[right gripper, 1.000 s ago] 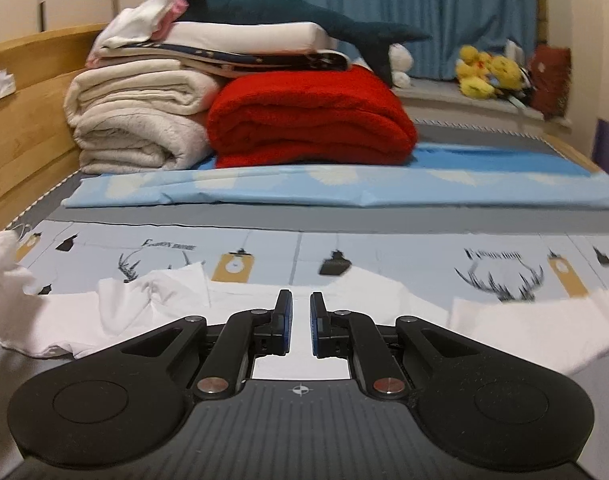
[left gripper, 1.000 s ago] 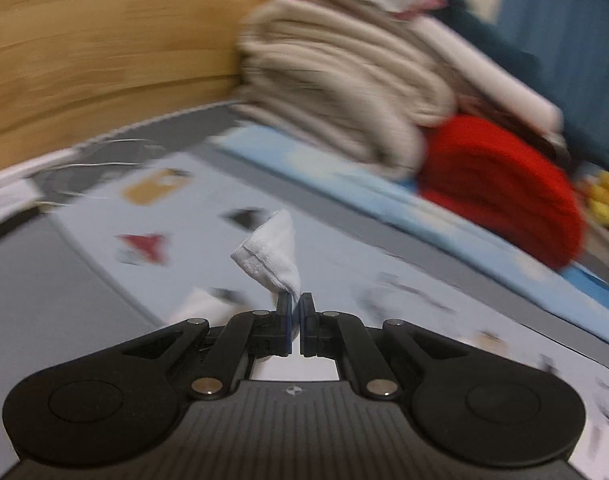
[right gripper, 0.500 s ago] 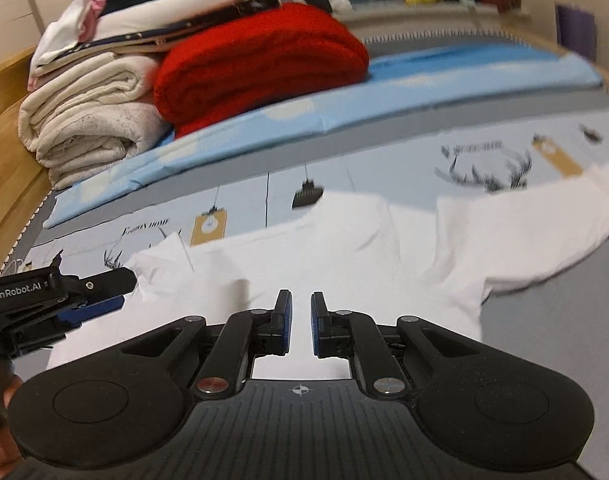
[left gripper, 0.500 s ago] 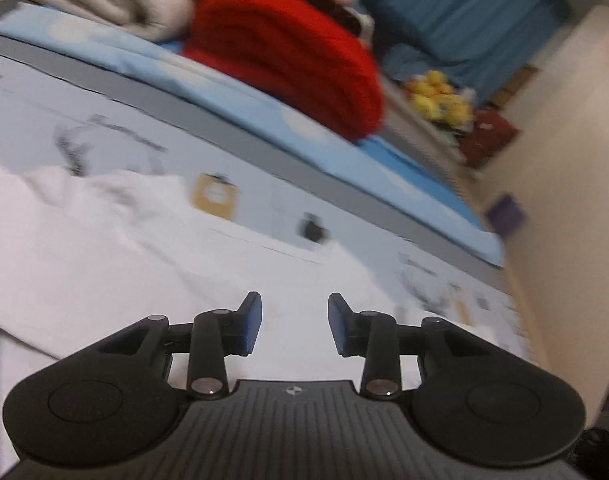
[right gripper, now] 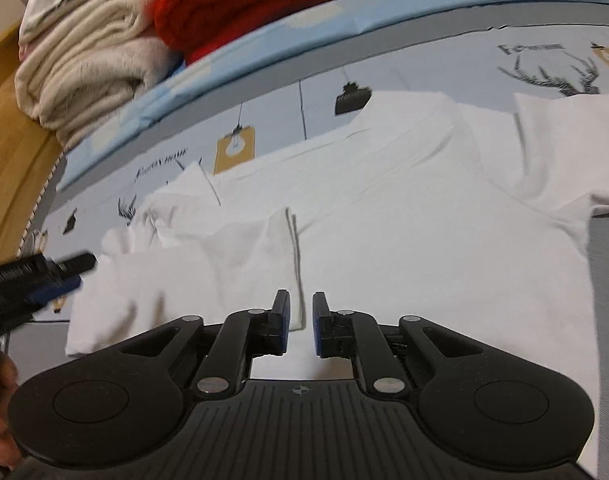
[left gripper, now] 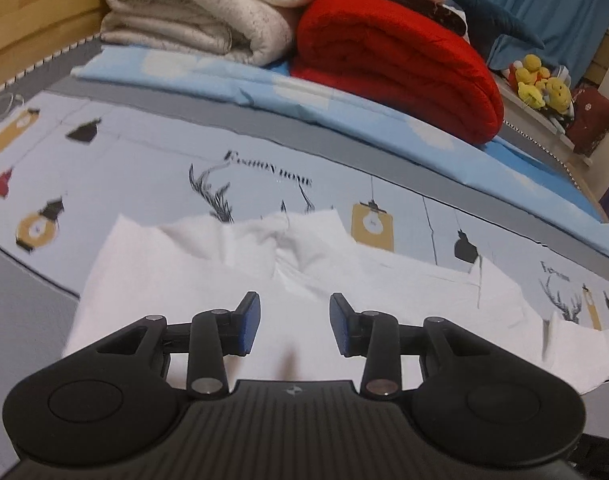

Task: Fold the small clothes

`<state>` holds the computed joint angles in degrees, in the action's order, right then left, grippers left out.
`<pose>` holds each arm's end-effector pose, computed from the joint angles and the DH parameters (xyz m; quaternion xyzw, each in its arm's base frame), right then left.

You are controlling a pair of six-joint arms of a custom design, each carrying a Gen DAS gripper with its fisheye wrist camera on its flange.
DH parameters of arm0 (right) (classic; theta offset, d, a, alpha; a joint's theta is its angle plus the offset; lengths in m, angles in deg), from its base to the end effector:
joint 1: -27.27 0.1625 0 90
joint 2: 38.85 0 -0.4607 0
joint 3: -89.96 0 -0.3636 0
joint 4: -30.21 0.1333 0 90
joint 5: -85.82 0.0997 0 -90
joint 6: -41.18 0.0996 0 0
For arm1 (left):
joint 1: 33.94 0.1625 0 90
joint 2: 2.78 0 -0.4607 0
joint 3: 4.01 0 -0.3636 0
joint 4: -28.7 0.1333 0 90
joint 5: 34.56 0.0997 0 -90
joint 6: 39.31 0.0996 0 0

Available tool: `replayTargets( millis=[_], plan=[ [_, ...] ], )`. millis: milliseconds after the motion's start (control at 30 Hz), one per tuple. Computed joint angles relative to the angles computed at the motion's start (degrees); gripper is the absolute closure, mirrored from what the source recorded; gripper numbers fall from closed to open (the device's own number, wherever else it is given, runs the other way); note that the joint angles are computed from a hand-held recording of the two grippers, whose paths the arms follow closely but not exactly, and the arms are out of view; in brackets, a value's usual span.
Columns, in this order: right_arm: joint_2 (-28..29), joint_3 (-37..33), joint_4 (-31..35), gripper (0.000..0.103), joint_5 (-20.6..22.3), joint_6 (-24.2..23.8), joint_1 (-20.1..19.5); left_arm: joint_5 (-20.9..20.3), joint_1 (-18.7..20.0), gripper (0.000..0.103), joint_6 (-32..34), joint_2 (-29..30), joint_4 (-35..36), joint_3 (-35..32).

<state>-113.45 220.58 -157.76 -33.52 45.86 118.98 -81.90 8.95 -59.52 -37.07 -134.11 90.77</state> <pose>0.0981 -0.4550 0.3072 -0.1140 -0.9006 0.3589 0.2168 -0.3562 -0.6050 0.0553 0.1775 0.9098 -0.2836 0.2456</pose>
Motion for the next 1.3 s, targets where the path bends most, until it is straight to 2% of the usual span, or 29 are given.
replayTargets(
  millis=[100, 300, 467, 700, 867, 967, 1067, 1300],
  plan=[
    [1.5, -0.84, 1.15, 0.07, -0.54, 0.18, -0.22, -0.42, 0.49, 0.061, 0.22, -0.05, 1.52, -0.74],
    [4.71, -2.63, 2.26, 0.067, -2.73, -0.74, -0.45, -1.39, 1.2, 0.06, -0.37, -1.32, 3.71, -0.51],
    [6.07, -3.35, 2.51, 0.067, -2.96, -1.29, -0.93, -1.75, 1.62, 0.06, -0.64, -1.87, 3.82, -0.51],
    [8.32, -4.34, 0.75, 0.067, -4.26, -4.73, 0.07, -1.55, 1.75, 0.06, -0.59, -2.4, 4.31, -0.27],
    [9.87, -4.88, -1.68, 0.082, -4.69, -8.4, 0.88, -1.29, 1.79, 0.06, -0.67, -2.51, 4.53, -0.22],
    [9.97, -4.72, -3.7, 0.1, -3.94, -10.34, 0.95, -1.14, 1.82, 0.06, -0.62, -2.47, 4.77, -0.3],
    [9.39, -4.27, -5.95, 0.1, -1.91, -11.45, 1.02, -0.87, 1.83, 0.06, -0.79, -2.36, 4.92, -0.44],
    [8.23, -3.29, -9.73, 0.1, -0.7, -14.03, 1.24, -0.83, 1.82, 0.06, -0.63, -2.12, 4.95, -0.61]
  ],
)
